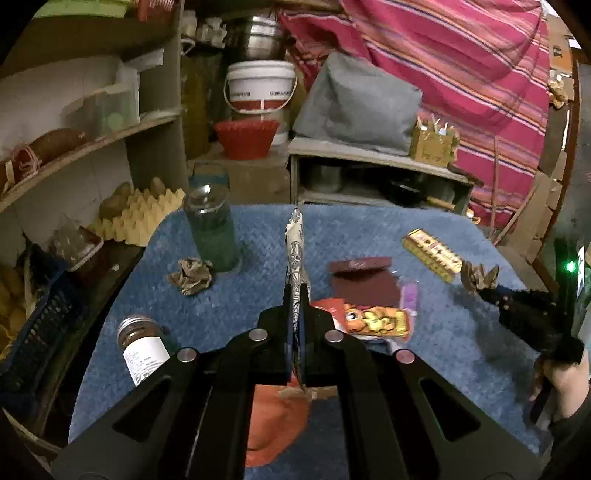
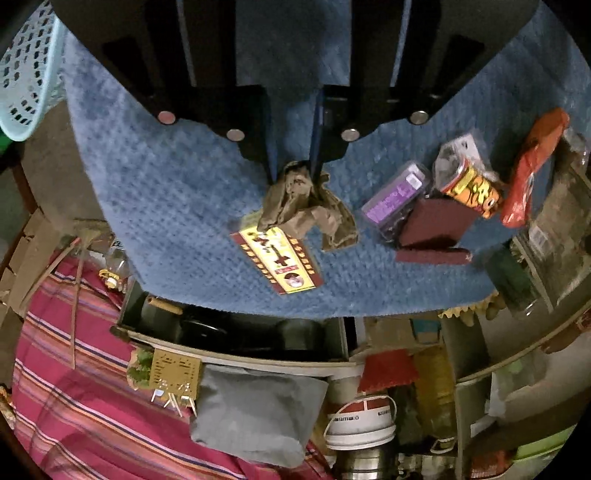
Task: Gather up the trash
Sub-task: 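Grasp the crumpled brown paper with the right gripper while the left holds the newspaper, then carry newspaper and brown paper over the blue basket and open both grippers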
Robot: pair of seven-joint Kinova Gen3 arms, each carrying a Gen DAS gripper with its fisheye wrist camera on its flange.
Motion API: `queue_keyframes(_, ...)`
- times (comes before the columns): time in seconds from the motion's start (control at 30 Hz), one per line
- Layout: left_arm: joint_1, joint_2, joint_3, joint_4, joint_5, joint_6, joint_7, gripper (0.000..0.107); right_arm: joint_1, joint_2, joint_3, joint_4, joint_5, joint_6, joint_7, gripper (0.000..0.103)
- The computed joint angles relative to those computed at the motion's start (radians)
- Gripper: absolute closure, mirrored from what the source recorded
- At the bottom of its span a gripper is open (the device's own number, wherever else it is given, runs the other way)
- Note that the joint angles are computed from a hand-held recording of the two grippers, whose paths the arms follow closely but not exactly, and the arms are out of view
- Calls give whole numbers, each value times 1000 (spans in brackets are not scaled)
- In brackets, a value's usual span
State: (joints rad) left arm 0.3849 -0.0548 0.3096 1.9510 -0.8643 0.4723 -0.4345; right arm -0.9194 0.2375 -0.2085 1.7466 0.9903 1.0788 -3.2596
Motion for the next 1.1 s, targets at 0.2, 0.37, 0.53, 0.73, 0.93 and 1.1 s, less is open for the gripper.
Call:
queue_keyframes(0.2,35,-25,64,-27,-9,65,14,107,-18,-73,-40,76,-11,49,-39,85)
queue_keyframes(0.37,106,-9,125,-54,-67,138,84,107,-16,-146,-97,149,-31,103,-80,85)
queue_keyframes(0.53,198,34,128,-93,-79,178,123,107,-11,-223,-163,213,-69,181,-100,85)
queue_keyframes(0.73,328,108,119,-162,-124,244,147,107,16,-324,-244,286,-124,255,-131,85)
queue_keyframes(0.93,433,177,80,-236,-135,231,165,107,69,-449,-326,333,-203,363,-121,85)
queue_keyframes(1.1,495,252,58,-315,-85,167,110,107,122,-591,-379,373,-284,446,-98,85)
